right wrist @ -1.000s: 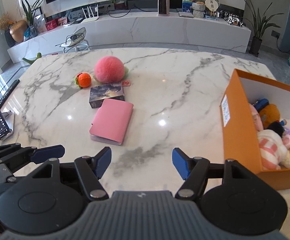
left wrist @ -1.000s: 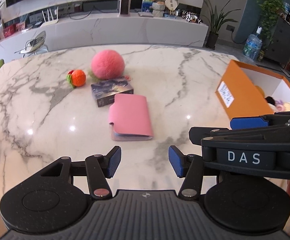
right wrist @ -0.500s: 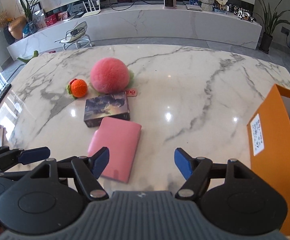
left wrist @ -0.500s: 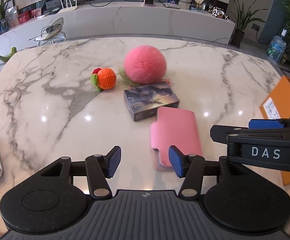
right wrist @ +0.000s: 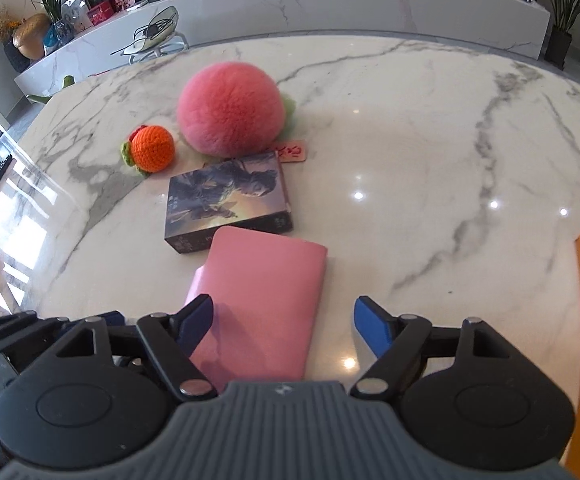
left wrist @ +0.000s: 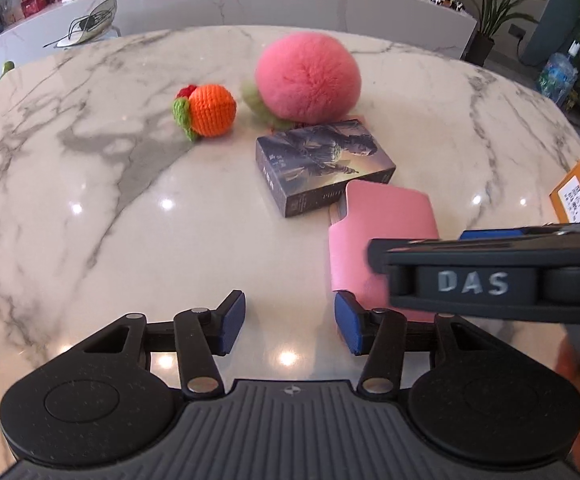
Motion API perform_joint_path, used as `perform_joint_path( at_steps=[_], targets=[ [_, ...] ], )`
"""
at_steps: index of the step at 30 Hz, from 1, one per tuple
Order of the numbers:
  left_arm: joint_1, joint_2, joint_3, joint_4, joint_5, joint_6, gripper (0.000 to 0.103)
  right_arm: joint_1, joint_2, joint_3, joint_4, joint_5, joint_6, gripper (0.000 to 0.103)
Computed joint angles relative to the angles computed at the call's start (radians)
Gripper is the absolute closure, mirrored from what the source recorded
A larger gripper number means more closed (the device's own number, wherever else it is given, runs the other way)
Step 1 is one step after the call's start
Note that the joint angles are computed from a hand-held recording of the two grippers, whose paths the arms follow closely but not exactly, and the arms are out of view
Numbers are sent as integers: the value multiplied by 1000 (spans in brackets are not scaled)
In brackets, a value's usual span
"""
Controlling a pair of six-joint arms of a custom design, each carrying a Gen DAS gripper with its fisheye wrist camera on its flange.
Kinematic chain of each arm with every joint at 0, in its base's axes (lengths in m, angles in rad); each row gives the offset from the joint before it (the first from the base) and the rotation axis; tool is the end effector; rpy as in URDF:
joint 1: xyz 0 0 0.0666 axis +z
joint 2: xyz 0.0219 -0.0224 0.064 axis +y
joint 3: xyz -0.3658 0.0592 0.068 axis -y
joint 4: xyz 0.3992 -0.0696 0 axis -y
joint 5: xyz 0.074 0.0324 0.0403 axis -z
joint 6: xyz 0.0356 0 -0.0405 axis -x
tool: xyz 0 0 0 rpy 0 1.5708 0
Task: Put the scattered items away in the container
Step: 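Grasp the pink notebook with the right tool while the left tool approaches the picture box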
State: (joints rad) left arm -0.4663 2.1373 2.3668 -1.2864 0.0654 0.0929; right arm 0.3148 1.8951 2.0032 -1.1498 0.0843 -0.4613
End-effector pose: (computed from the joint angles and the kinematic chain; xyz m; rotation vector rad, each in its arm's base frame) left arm 0.6401 -0.3252 0.3981 0.5146 2.6016 -0.2757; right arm 0.6237 0.1995 0.4041 0.2212 2.6067 0.1660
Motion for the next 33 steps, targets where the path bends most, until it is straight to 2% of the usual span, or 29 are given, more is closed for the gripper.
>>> perform_joint_path(
  at_steps=[2, 5, 9, 13, 15, 17, 18, 20, 23, 26, 33],
  targets=[
    [-2, -2, -5, 10, 7, -8, 53, 0, 4, -1, 12, -6, 0, 19],
    [-4, 2, -1, 14, 50, -21, 63, 2, 15, 7, 13, -22, -11, 19],
    [-14, 6, 6, 14, 57, -36, 68, 15, 30, 20, -3, 5, 22, 19],
    [-13, 24, 39, -15, 80, -35, 69, 10, 21, 5, 7, 9, 34, 22],
    [-15, 33, 60, -31, 67, -60, 68, 6, 14, -5, 11, 9, 36, 22],
    [-21, 35, 68, -27, 27, -109, 62, -3, 7, -13, 9, 4, 29, 22],
    [-23, 38, 76, -26, 12, -128, 51, -7, 5, -14, 5, 10, 24, 22],
    [-24, 48, 94, -20, -6, -158, 38, -18, -4, -24, -1, 24, 11, 22],
    [-25, 81, 149, -16, -28, -201, 38, -37, -13, -35, -8, 55, -2, 22],
    [-30, 120, 207, -3, -53, -260, 28, -53, -6, -25, -13, 77, -4, 22],
    [-47, 236, 370, 16, -105, -497, 27, -71, 41, 38, -13, 58, 11, 22]
  ],
)
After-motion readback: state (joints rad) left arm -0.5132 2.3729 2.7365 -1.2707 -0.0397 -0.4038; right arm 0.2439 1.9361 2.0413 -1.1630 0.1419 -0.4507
